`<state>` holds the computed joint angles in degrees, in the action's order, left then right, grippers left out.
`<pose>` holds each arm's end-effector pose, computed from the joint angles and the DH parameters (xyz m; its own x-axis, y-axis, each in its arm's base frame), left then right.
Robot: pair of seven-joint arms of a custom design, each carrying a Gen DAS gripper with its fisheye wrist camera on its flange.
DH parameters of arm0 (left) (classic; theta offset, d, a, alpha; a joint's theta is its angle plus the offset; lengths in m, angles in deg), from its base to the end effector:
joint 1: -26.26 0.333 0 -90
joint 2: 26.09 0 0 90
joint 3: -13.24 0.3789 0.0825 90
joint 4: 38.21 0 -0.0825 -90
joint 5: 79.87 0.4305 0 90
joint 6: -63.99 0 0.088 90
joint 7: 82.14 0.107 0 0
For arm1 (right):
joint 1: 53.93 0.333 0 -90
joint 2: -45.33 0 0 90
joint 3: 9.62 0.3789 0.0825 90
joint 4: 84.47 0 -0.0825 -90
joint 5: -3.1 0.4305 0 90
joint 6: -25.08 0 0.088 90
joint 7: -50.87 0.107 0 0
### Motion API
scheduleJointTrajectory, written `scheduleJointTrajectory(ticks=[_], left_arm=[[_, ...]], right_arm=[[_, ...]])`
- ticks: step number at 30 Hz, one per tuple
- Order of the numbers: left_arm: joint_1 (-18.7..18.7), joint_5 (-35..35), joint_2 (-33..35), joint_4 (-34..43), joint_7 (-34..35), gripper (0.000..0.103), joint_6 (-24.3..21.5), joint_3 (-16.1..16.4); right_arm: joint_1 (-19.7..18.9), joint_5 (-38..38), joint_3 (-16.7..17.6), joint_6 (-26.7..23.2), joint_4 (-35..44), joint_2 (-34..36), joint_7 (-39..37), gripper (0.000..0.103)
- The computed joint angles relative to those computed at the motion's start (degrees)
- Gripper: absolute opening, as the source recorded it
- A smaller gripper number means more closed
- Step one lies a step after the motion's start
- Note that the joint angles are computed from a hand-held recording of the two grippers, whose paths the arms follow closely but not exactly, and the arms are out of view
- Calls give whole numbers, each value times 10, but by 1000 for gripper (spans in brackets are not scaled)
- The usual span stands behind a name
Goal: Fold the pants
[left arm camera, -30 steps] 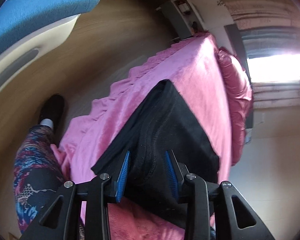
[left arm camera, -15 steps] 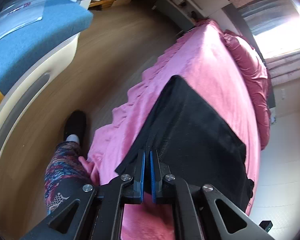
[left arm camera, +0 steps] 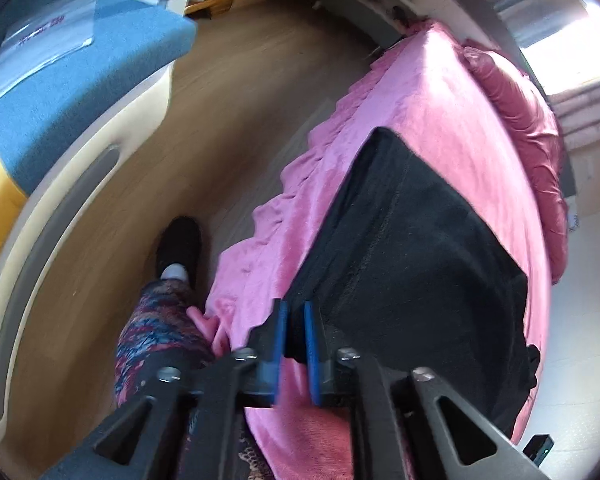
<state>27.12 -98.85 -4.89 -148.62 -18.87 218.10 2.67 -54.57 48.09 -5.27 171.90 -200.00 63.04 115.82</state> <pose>0.7047 -0.0986 0.3690 0.4769 -0.7706 0.4227 -0.7986 -0.5808 -0.1578 0.6710 0.0301 0.3478 -0.0439 -0.8851 -0.4633 -0.9465 0.1853 -0.2643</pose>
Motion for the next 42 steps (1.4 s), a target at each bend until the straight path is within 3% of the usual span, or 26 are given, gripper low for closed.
scheduleJointTrajectory(ticks=[3, 5, 8, 11, 13, 15, 16, 17, 18, 19, 21, 23, 24, 25, 26, 30, 33, 37, 40, 42], left_arm=[[-31, 69, -14, -5, -65, 29, 2, 41], [-61, 149, -25, -5, -130, 30, 1, 75], [-75, 223, -43, -14, -175, 30, 42, 86], [-68, 239, -42, -3, -145, 30, 71, 59], [-64, 233, -31, 20, -91, 30, 71, 30], [-51, 197, -13, 44, -23, 30, 74, -10], [-29, 151, 2, 60, 44, 30, 75, -53], [-17, 121, 19, 82, 101, 30, 63, -83], [-19, 110, 30, 97, 129, 30, 53, -93], [-22, 99, 48, 120, 167, 30, 38, -109], [-24, 70, 80, 159, 227, 30, 4, -135], [-34, 49, 102, 188, 259, 30, -26, -142], [-39, 38, 117, 205, 280, 30, -45, -149], [-52, 38, 123, 216, 285, 30, -57, -142], [-65, 42, 129, 229, 287, 30, -70, -130], [-92, 28, 149, 256, 321, 30, -109, -110], [-106, 22, 163, 280, 322, 30, -137, -93], [-120, 20, 173, 297, 307, 30, -144, -78], [-119, 16, 177, 299, 306, 30, -143, -77], [-120, 18, 177, 299, 304, 30, -147, -74]], right_arm=[[-24, 46, 0, -12, -8, -17, -38, 26], [-30, 64, -12, 9, -21, -33, -47, 27], [-46, 90, -31, 34, -17, -39, -39, 26], [-46, 63, -54, 98, 4, -28, 18, 30], [-89, 137, -27, 75, 30, -27, -26, 30], [-66, 75, -52, 112, 42, -21, 17, 41], [-64, 53, -56, 130, 52, -13, 39, 44], [-82, 72, -46, 125, 75, 3, 40, 49], [-93, 75, -43, 116, 96, 19, 51, 57], [-86, 40, -57, 119, 113, 35, 99, 60], [-75, -35, -83, 111, 157, 74, 174, 61], [-54, -120, -123, 60, 217, 123, 272, 60], [-57, -137, -126, 41, 238, 139, 295, 55], [-63, -144, -120, 18, 256, 153, 311, 44], [-74, -148, -110, -7, 274, 163, 319, 20], [-108, -141, -54, 25, 268, 147, 291, 17], [-126, -134, -19, 18, 310, 158, 261, 17], [-100, -177, -15, -49, 399, 201, 280, 18], [-92, -159, 20, -90, 461, 245, 267, 23], [-103, -113, 69, -115, 495, 278, 209, 36]])
